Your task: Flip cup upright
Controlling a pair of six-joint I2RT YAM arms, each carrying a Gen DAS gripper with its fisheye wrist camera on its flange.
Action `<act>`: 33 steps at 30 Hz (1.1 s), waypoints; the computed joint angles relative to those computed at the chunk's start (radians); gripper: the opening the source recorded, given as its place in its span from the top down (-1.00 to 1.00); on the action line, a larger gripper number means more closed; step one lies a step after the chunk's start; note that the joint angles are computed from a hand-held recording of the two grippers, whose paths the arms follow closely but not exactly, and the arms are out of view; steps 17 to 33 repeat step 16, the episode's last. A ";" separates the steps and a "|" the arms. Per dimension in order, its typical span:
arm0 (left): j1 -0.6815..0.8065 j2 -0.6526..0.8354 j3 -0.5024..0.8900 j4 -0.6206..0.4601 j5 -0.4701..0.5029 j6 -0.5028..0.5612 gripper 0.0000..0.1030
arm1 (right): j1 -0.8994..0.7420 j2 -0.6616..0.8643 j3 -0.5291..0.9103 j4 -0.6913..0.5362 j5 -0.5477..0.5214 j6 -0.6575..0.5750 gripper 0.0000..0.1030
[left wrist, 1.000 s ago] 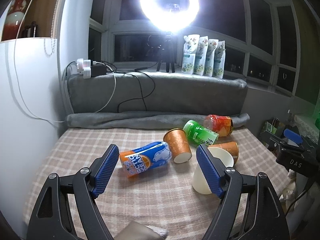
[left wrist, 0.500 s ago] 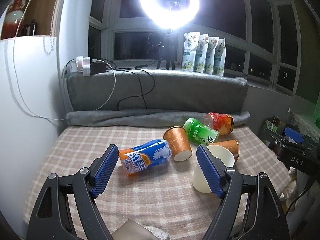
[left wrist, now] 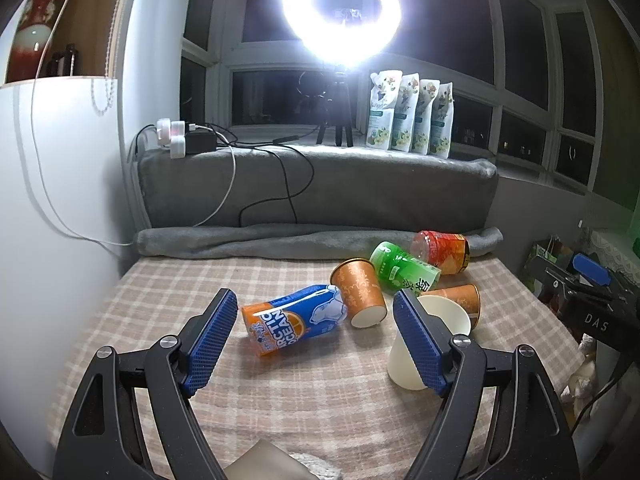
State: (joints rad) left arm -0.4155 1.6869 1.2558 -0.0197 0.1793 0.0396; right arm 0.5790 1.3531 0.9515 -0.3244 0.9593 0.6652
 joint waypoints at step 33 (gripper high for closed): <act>-0.001 -0.005 -0.011 0.027 -0.011 0.009 -0.56 | -0.001 -0.001 0.000 -0.003 -0.007 0.003 -1.00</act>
